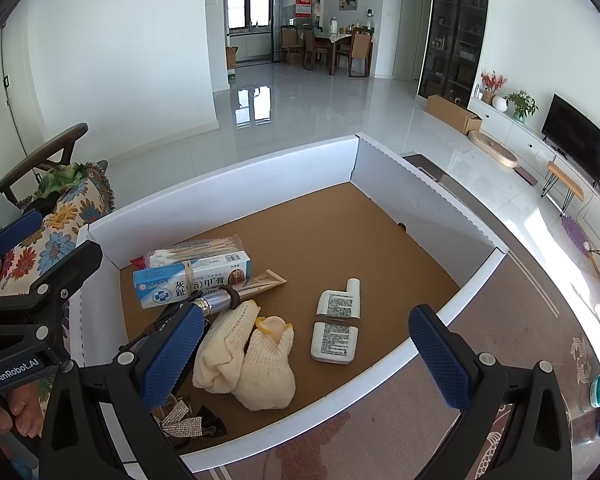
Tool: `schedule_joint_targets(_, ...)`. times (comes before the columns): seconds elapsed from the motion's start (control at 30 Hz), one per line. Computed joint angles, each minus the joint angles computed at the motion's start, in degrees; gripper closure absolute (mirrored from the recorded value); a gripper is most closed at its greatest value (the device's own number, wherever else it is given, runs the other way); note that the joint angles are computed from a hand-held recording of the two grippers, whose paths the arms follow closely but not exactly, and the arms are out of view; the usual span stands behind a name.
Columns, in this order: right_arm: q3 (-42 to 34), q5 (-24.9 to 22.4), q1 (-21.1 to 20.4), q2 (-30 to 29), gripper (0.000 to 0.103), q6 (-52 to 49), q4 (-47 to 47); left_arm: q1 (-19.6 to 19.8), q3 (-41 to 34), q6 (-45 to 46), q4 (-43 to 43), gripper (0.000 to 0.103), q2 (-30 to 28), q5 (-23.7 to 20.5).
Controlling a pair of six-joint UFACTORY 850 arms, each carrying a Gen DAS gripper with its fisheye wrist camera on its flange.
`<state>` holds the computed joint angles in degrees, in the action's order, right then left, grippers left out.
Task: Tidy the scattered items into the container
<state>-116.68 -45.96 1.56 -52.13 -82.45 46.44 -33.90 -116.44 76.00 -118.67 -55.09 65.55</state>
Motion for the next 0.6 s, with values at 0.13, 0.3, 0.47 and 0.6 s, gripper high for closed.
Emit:
schedule_joint_targets(0.13, 0.0, 0.0, 0.0, 0.0, 0.001, 0.1, 0.0, 0.0, -0.1, 0.0, 0.0, 0.000, -0.1, 0.1)
schedule_joint_targets(0.3, 0.0, 0.1, 0.0, 0.0, 0.001, 0.0, 0.0, 0.0, -0.2, 0.1, 0.0, 0.000, -0.1, 0.1)
schedule_joint_targets(0.47, -0.2, 0.0, 0.0, -0.1, 0.001, 0.3, 0.0, 0.0, 0.0, 0.1, -0.1, 0.000, 0.0, 0.0)
schedule_joint_targets(0.6, -0.3, -0.1, 0.0, -0.2, 0.001, 0.4, -0.1, -0.1, -0.3, 0.2, -0.1, 0.000, -0.2, 0.2)
